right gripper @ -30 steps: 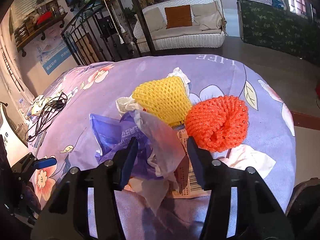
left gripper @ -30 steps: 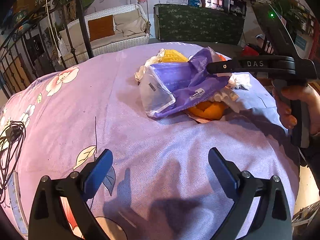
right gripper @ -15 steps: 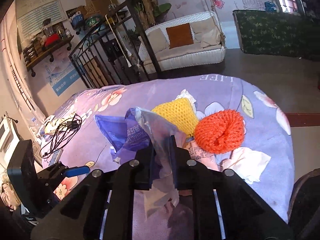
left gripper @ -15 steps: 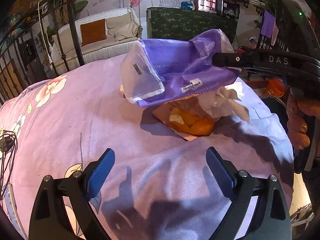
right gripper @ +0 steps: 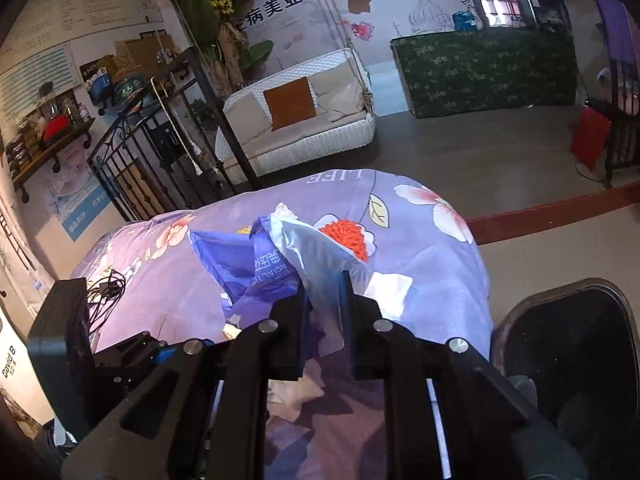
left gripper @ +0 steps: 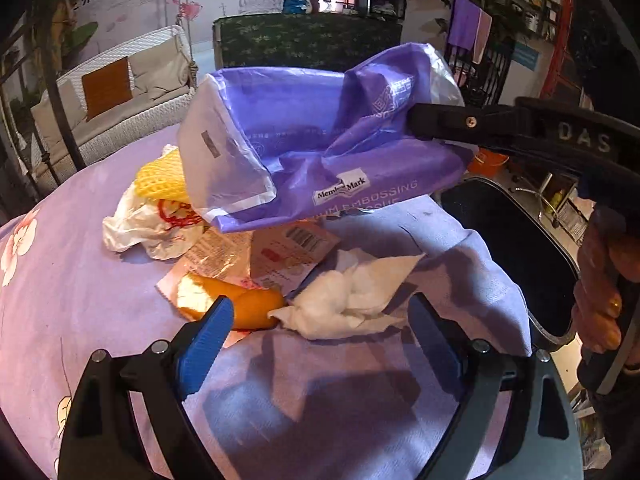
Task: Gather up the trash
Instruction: 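Grasp the white tissue with the left tool while the right tool carries the bag toward the bin, then release the purple bag into the bin with the right tool while the left tool carries the tissue over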
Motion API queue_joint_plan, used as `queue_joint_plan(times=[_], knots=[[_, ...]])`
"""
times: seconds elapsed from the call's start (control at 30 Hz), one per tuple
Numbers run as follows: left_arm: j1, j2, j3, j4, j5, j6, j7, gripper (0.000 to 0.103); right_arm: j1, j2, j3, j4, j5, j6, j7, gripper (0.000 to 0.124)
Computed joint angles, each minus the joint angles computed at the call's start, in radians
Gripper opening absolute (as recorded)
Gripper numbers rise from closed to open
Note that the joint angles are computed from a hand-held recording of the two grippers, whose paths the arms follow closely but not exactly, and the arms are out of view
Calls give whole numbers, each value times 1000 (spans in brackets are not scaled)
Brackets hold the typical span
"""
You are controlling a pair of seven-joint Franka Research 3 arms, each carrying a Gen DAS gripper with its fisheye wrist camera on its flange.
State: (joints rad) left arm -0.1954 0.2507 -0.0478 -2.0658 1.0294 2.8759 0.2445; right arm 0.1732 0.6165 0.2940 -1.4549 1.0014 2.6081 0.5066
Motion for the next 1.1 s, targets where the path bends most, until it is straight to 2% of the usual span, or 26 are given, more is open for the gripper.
queue_joint_plan(times=[0.1, 0.17, 0.2, 0.37, 0.53, 0.73, 0.97, 1.1], knots=[[9, 63, -32, 72, -109, -79, 136, 84, -23, -29, 4, -51, 37, 34, -41, 16], [15, 92, -47, 100, -191, -112, 220, 58, -36, -47, 4, -80, 63, 54, -67, 16], [16, 100, -48, 102, -222, -109, 241, 53, -44, -55, 4, -93, 79, 60, -78, 16], [-58, 70, 16, 78, -132, -127, 108, 37, -68, -82, -7, -142, 149, 112, -120, 16], [-74, 11, 21, 25, 7, -114, -62, 35, -95, -111, -20, -185, 223, 126, -162, 16], [-85, -8, -27, 47, 136, -147, -194, 35, -108, -165, -49, -251, 314, 164, -232, 16], [-109, 21, -62, 103, 189, -138, -202, 35, -111, -192, -98, -286, 367, 228, -258, 16], [-131, 50, -67, 142, 198, -125, -190, 35, -99, -194, -114, -300, 354, 331, -262, 16]])
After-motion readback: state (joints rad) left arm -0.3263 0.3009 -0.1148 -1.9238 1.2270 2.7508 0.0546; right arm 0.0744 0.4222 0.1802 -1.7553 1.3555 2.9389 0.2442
